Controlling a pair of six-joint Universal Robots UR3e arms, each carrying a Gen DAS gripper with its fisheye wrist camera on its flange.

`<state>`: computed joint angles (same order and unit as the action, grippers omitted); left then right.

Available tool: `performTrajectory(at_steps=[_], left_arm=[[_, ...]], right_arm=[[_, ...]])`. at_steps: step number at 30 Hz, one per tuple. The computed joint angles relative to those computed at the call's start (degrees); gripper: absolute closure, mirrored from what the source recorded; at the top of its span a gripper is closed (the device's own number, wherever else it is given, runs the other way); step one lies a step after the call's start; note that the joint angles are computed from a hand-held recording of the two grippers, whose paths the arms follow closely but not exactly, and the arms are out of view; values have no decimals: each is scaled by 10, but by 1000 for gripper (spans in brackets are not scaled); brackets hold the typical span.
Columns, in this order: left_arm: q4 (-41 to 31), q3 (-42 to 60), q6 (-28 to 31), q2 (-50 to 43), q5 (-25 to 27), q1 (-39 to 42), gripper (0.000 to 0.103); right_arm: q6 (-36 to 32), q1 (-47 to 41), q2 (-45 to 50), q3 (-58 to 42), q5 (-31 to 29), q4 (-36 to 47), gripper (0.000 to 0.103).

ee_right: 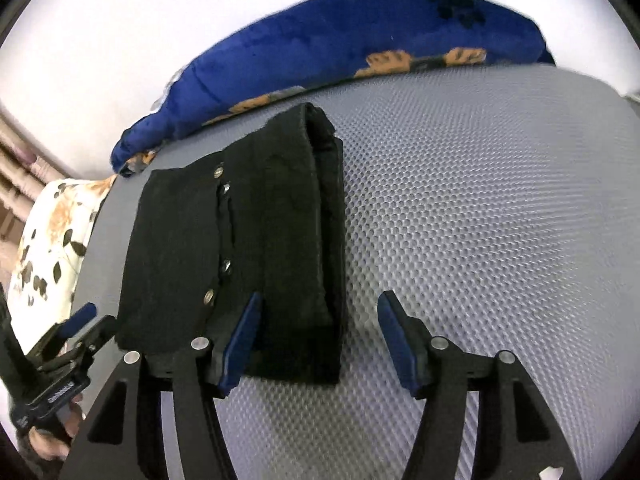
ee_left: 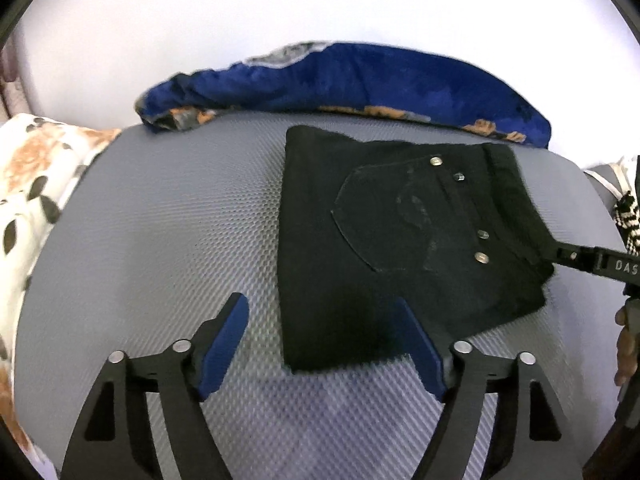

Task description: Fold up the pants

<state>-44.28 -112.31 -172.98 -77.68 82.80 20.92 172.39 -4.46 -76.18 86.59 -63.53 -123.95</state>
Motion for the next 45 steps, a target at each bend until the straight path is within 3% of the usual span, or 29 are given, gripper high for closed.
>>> performTrajectory(at_steps=[5,9,17,30,45], left_arm=[[-25,-34,-23,84,20,-16,19],[-37,-48,-43,124,56,-44,19],[-43,-74,-76,190,112,-84,19],[-38,-90,-96,218,145,-117,19],[-26,-92,-100,213,165,-132,19]], right_arm=[[-22,12,-83,87,-27,-19,44],[-24,49,-147,149,-73,-69,36],[7,92,-229,214,-112,-133,24],[18,141,-277,259,-154,-181,14],[23,139,-283,271,-157,-185,12]])
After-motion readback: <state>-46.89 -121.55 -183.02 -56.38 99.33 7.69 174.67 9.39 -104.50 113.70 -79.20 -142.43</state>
